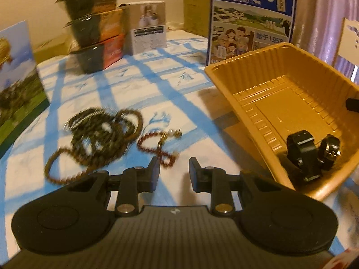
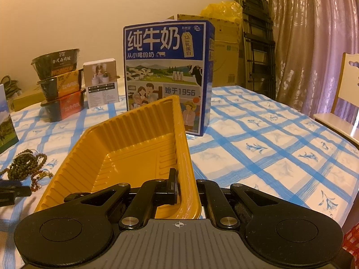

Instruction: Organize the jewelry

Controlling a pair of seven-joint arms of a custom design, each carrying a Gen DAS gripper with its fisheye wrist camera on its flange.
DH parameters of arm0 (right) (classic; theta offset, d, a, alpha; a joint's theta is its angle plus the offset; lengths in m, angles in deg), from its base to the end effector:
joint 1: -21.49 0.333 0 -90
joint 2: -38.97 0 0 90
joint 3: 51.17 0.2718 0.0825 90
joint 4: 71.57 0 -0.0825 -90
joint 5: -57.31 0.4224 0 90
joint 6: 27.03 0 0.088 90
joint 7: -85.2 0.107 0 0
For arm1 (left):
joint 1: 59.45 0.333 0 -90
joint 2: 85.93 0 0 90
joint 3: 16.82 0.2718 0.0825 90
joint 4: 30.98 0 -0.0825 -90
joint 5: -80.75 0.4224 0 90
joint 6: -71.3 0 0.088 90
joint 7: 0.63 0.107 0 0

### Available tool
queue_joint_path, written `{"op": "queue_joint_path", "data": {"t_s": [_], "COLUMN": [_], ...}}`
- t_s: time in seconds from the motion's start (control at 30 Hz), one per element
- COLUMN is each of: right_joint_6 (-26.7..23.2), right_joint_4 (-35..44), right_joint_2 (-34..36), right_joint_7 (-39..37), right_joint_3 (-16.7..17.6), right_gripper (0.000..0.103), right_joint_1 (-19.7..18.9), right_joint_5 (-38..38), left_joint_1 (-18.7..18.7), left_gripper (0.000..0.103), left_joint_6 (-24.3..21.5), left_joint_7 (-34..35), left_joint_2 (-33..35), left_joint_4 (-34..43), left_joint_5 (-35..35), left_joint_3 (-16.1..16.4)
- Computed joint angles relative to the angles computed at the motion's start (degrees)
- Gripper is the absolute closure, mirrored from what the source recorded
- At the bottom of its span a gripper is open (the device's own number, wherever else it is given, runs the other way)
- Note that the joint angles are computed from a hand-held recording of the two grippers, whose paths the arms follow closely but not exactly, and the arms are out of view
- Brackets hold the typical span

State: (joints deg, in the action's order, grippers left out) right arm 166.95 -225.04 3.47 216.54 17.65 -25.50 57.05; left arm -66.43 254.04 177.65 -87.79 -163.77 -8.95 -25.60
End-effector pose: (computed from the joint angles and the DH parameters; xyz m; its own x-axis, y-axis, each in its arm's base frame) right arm 0.4617 0.1634 0.3576 -0.0800 -0.9958 -0.0447 -0.4791 0.0777 -0.8743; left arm 0.5302 -0.0529 0.3263 -0.2208 -0.9752 -0.0175 -0.6353 0.1574 -0.7561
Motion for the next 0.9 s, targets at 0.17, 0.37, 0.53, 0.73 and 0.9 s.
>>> {"op": "queue_joint_path", "data": {"t_s": [0.17,0.37,0.53,0.73,0.9], "right_joint_6": [-0.18,-0.28,-0.42,-0.48,-0.54], "right_joint_4": [0.53,0.96,1.02,1.27,1.40], "right_joint_2": [0.39,0.52,0.42,0.49,0.60], "right_joint_7": [-0.03,0.15,0.42,0.74,0.92], "right_joint_3": [0.31,0.71,0.76,0.90,0.93], "right_gripper": [0.098,0.098,0.098,0.098,0.098], "right_joint_1": [-0.44,-0.93,-0.97,-1.25,-1.42], "right_joint_5": [-0.11,-0.39,-0.50,-0.86,-1.11], "left_joint_1": [0.31,0.65,1.47,1.35,0.56], "left_gripper": [0.082,0.087,0.090,0.097,0.097], "left_joint_6": [0.41,0.57,0.37,0.42,1.28], "left_joint_7": [9.13,4.70,6.71,8.81,10.29], "left_joint_2": [4.56,7.07,6.98,6.96,7.20], "left_joint_4": [5.74,6.55,6.53,6.28,6.63], "left_joint_5": [-6.53,1.10,-0.79,-2.46,-3.68], "left_joint_3": [-0.24,-0.98,-1.86,-1.89,-1.55]}}
